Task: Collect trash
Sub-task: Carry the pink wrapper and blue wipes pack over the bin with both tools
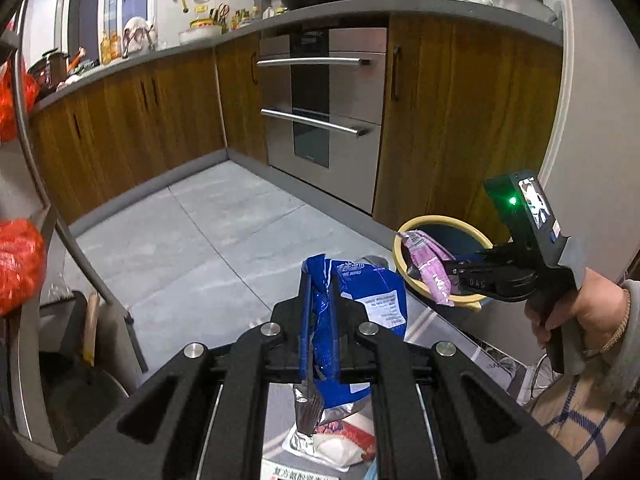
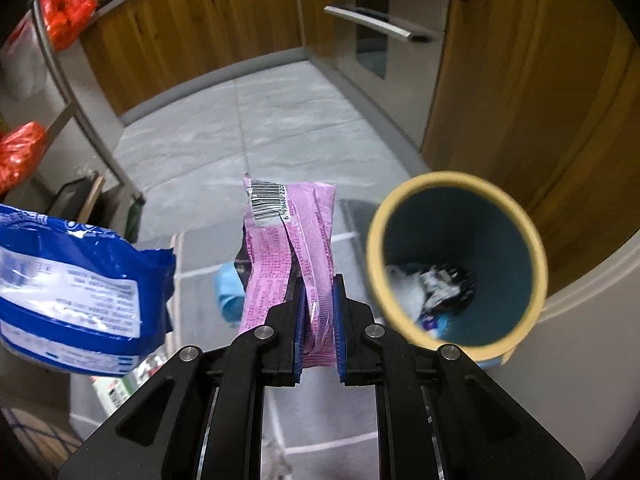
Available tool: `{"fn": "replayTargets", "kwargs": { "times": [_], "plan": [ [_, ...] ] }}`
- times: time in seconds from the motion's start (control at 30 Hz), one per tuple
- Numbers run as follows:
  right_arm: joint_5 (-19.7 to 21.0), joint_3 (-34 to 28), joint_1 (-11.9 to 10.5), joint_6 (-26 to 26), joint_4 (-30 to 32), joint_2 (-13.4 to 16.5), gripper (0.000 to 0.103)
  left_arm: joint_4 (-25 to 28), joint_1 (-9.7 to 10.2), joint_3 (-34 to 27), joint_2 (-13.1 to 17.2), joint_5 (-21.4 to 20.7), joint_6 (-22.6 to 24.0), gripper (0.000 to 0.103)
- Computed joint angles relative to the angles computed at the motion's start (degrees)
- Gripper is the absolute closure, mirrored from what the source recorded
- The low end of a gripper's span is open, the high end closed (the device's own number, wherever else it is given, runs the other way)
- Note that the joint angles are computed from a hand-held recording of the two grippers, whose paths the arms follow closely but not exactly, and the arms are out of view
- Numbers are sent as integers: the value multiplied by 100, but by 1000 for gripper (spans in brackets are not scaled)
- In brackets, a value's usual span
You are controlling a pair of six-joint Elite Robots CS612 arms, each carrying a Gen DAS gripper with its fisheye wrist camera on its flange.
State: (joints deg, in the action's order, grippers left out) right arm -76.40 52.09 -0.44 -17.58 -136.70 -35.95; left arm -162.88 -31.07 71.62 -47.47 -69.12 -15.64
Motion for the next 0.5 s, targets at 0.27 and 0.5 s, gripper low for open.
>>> {"fn": "replayTargets", "kwargs": {
  "times": [0.27,0.5],
  "plan": [
    [-934,-241,-47,209,-584,233,90,405,36,-826,468,-319,196,96],
    [-1102,-630,-246,356,-352,444,90,902,46,-1845,1043,-692,200,96]
  ]
}}
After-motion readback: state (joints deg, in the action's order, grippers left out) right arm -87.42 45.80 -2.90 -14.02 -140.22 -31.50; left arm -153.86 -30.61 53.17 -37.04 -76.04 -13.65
